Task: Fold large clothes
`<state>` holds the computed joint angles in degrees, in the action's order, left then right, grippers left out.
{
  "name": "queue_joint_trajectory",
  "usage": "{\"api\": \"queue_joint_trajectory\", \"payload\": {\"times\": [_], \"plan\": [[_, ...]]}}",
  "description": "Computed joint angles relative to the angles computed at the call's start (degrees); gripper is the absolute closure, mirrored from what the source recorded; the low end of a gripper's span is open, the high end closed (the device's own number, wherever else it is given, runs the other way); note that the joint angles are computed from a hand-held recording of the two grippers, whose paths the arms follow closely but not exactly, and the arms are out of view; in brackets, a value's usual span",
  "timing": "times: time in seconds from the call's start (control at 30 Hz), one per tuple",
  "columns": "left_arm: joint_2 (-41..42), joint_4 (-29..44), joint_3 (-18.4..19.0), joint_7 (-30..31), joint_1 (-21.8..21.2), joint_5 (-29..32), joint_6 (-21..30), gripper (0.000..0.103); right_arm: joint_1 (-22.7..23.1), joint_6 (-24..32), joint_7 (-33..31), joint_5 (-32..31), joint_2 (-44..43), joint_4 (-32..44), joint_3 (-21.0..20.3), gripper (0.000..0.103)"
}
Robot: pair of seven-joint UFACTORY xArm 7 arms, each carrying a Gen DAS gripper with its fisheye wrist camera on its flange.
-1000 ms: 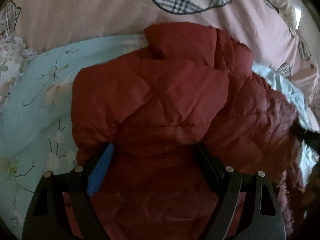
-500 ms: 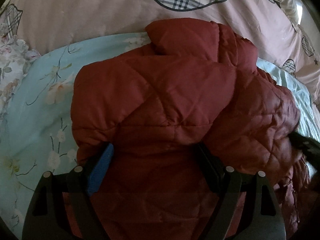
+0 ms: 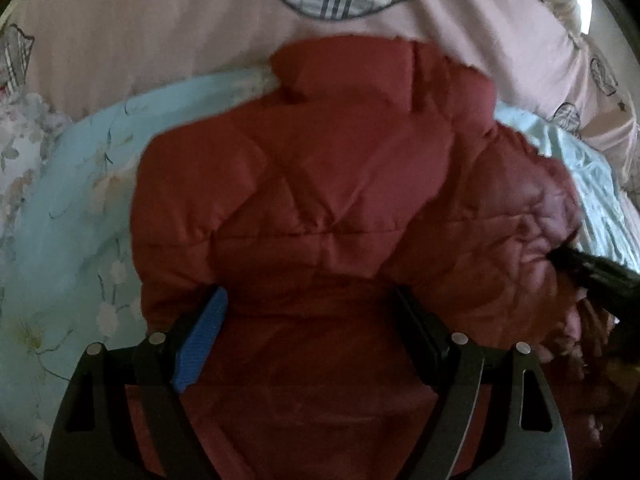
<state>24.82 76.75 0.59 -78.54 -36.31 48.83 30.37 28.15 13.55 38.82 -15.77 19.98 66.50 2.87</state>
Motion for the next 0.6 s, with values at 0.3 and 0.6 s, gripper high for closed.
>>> {"api": "queue_joint_trajectory", "payload": {"times": [0.3,0.6], "plan": [[0.56,0.43,0.23,-0.37,-0.13,-0.76,0.80,0.017,0.19,3.59,2.64,-1.98,-1.65,0.11,0.27,0.066],[-1.32,-2.95,-0.75,-0.36,2.07,-2.48,-0.98,0.016,-3.14,2.08,-3.20,4.72,1.01,1.02,3.23,0.066]]}}
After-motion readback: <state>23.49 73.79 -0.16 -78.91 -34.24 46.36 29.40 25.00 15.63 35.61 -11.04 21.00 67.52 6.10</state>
